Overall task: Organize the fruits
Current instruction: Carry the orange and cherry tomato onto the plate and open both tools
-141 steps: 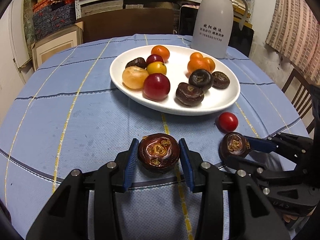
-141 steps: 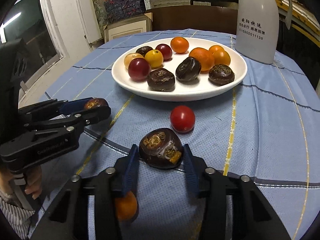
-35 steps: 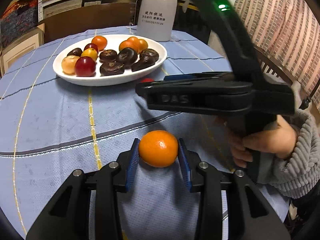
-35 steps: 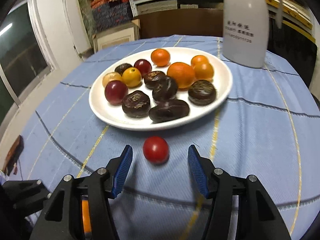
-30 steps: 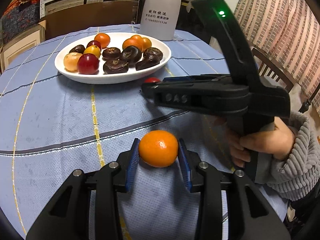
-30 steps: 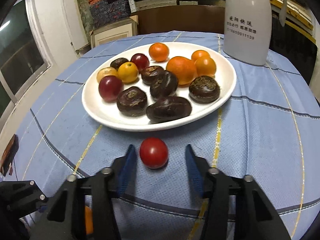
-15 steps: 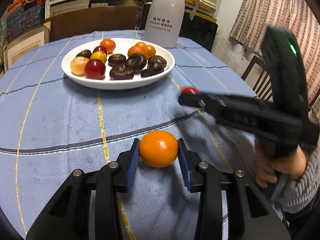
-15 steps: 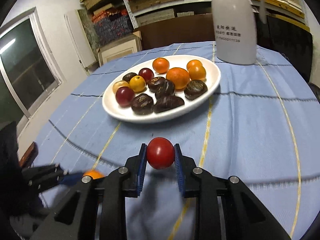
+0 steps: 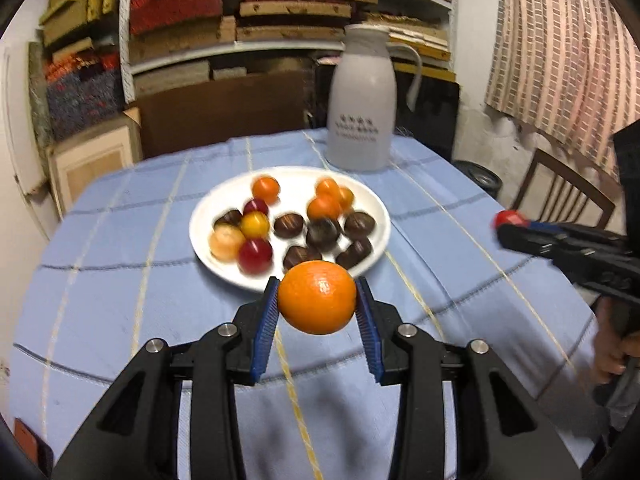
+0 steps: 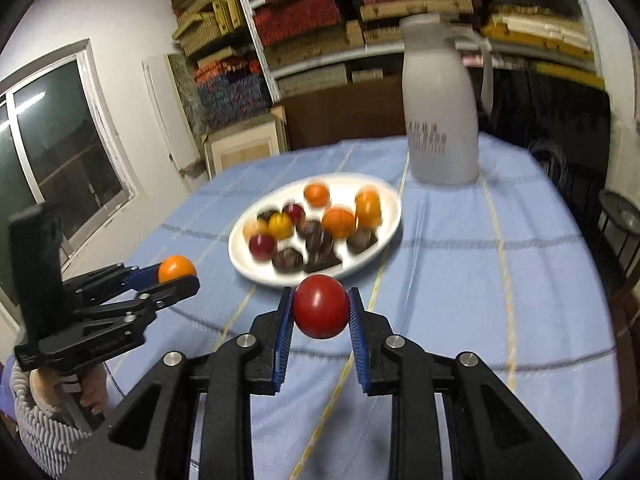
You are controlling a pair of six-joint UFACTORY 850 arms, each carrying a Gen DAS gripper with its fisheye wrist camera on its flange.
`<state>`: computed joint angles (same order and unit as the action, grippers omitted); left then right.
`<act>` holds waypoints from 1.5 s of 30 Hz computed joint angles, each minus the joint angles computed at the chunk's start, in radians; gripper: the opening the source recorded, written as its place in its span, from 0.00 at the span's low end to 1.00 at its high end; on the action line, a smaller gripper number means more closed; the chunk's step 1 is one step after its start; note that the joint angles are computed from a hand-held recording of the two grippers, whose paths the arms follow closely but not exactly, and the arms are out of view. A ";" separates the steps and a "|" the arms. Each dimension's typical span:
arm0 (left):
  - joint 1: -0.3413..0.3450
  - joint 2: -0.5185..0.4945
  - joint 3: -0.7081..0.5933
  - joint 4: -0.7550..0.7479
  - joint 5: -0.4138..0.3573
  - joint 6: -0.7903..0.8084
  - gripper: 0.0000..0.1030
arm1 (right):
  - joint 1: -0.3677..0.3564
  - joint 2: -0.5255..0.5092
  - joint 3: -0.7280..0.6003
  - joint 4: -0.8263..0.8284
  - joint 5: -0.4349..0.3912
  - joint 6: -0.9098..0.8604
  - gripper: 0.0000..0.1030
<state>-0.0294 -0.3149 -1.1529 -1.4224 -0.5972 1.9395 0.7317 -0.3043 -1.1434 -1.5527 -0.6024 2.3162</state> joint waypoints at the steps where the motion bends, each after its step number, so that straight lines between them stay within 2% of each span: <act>1: -0.004 0.001 -0.003 -0.018 0.009 0.007 0.36 | 0.000 0.009 -0.002 -0.007 -0.013 -0.005 0.26; 11: -0.045 0.017 0.036 -0.226 0.080 0.214 0.36 | -0.013 -0.005 -0.028 -0.056 -0.008 0.025 0.26; 16: -0.044 0.037 0.063 -0.354 0.083 0.348 0.36 | -0.018 -0.017 -0.038 -0.071 0.002 0.038 0.26; 22: -0.043 0.033 0.051 -0.394 0.083 0.386 0.36 | -0.031 -0.035 -0.059 -0.061 0.016 0.019 0.26; 29: -0.055 -0.012 -0.017 -0.398 0.118 0.391 0.36 | -0.056 -0.067 -0.113 -0.036 0.037 -0.044 0.26; 33: -0.076 -0.071 -0.103 -0.341 0.161 0.320 0.36 | -0.087 -0.108 -0.175 0.010 0.066 -0.132 0.26; 37: -0.098 -0.178 -0.247 -0.134 0.172 0.052 0.36 | -0.135 -0.179 -0.261 0.076 0.109 -0.209 0.26; 40: -0.107 -0.254 -0.361 -0.014 0.169 -0.120 0.36 | -0.176 -0.228 -0.316 0.083 0.149 -0.198 0.26; 42: -0.111 -0.289 -0.418 0.028 0.168 -0.186 0.36 | -0.193 -0.251 -0.348 0.091 0.163 -0.211 0.26; 45: -0.124 -0.344 -0.512 0.103 0.183 -0.272 0.36 | -0.217 -0.297 -0.416 0.179 0.174 -0.330 0.26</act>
